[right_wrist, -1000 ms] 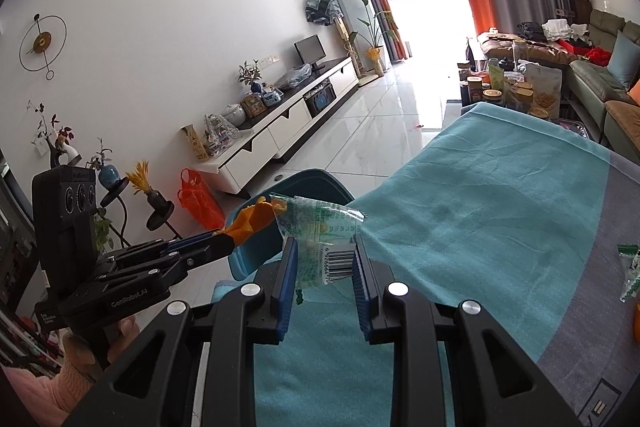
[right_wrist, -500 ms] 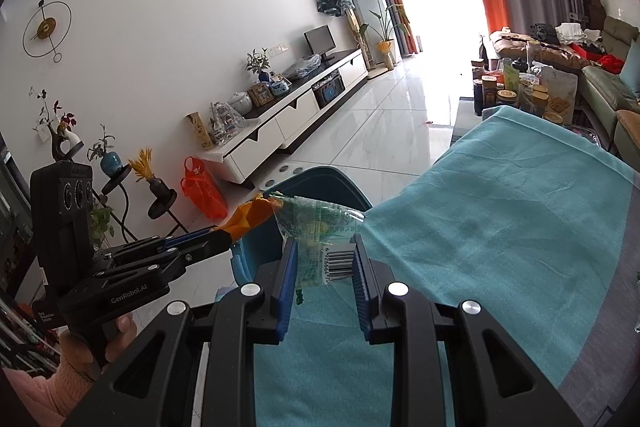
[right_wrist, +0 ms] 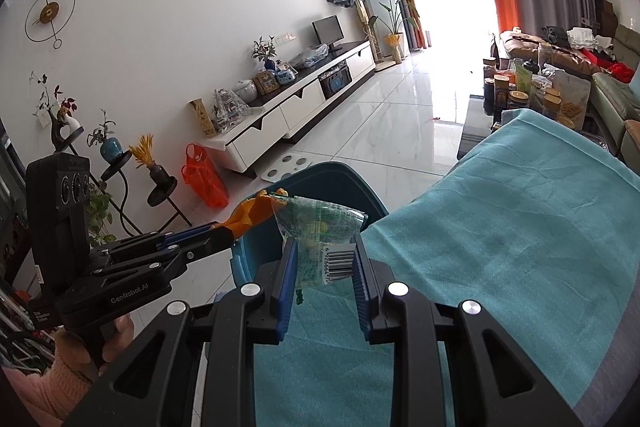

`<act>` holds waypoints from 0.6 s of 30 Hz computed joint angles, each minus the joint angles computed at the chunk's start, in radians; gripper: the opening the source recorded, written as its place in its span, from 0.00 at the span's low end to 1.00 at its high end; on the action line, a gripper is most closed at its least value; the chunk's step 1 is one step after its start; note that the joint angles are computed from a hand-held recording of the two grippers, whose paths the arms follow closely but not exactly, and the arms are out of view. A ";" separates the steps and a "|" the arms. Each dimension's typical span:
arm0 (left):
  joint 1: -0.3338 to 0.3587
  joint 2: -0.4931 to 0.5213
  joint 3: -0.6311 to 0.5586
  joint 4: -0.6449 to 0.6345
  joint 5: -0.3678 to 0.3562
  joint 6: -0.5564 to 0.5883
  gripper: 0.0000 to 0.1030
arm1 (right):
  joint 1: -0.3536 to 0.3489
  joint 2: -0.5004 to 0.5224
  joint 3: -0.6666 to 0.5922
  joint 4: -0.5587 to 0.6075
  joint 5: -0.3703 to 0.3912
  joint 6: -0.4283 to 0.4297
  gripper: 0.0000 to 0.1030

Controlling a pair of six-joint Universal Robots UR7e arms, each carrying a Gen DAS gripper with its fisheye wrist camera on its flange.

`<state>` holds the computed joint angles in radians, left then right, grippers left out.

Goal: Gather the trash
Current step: 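Carry the orange peel and clear wrapper in both grippers over the teal bin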

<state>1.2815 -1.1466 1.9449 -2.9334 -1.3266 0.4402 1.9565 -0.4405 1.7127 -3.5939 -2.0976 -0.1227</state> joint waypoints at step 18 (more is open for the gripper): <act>0.009 0.023 -0.030 -0.004 0.028 -0.015 0.16 | -0.002 0.028 -0.075 0.087 0.006 -0.006 0.24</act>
